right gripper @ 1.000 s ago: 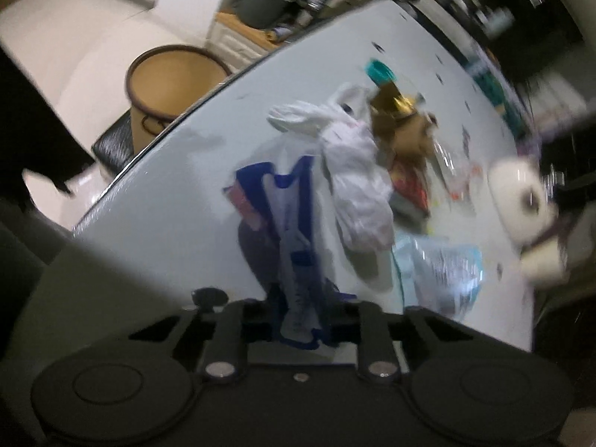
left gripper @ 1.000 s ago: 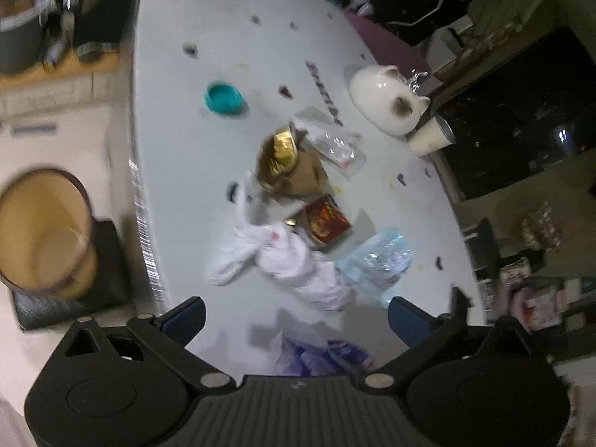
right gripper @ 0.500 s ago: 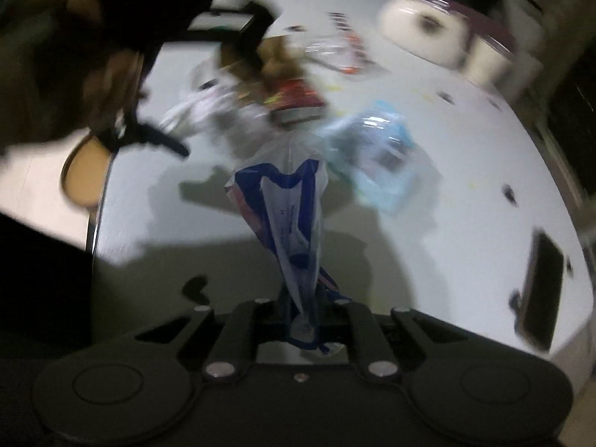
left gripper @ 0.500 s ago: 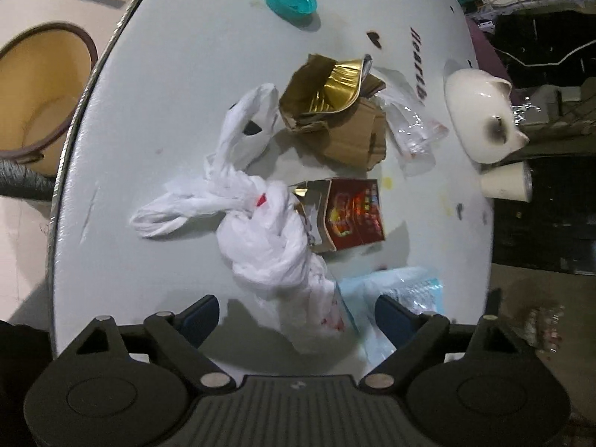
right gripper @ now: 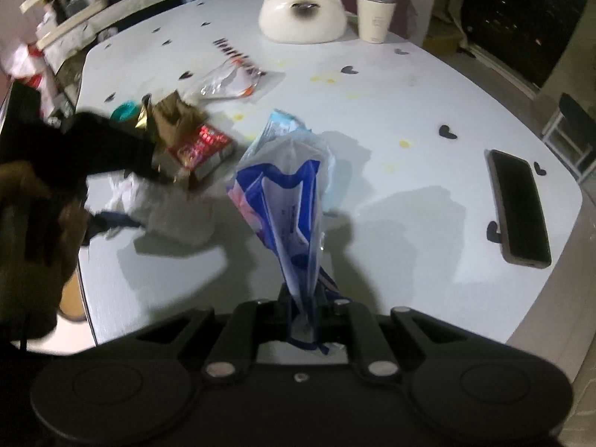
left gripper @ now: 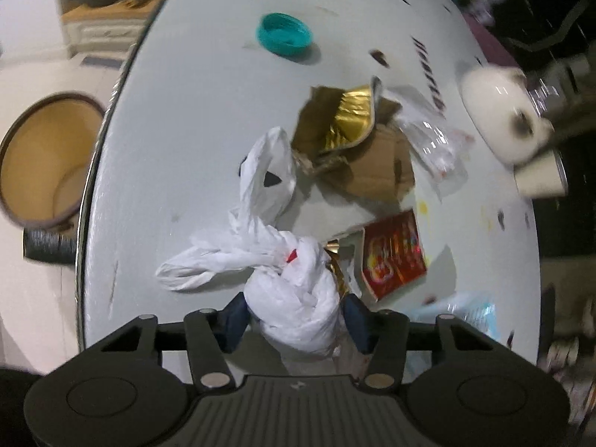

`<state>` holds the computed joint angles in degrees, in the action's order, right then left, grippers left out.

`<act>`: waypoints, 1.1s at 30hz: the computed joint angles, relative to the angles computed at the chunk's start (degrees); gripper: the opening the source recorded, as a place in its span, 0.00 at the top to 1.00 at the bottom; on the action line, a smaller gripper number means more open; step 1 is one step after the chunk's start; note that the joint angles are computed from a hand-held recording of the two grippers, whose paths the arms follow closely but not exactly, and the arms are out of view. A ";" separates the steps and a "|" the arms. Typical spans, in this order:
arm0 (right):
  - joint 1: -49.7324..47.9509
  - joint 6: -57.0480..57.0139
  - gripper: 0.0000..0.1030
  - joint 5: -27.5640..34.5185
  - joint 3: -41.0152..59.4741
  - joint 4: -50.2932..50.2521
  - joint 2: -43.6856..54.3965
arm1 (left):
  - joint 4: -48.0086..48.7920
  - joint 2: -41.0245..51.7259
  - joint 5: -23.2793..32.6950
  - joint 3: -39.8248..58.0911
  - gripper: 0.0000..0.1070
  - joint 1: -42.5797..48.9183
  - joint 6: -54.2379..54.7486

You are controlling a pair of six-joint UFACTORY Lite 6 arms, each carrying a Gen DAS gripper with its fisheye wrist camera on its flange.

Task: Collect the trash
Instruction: 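Carry both held bags over the beige wastebasket with both tools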

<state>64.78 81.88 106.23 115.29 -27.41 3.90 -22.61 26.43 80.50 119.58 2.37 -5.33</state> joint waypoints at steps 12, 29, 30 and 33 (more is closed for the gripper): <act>-2.91 -0.28 0.90 -3.70 -0.76 -0.91 -1.93 | -1.81 -11.95 -0.54 -10.33 0.54 5.97 25.12; 4.58 -11.80 0.91 -0.13 18.09 -7.49 4.78 | -9.84 -36.89 2.09 -21.41 0.54 23.02 44.67; 5.04 -12.80 0.91 -0.18 20.17 -7.85 5.81 | -10.52 -37.26 3.09 -21.09 0.54 25.05 45.43; 5.28 -16.89 0.91 0.02 29.12 -7.89 10.89 | -11.99 -37.66 6.14 -19.50 0.54 30.99 47.20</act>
<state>70.07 64.99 106.25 144.41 -35.29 14.80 -34.61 -11.23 86.65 100.08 33.36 41.87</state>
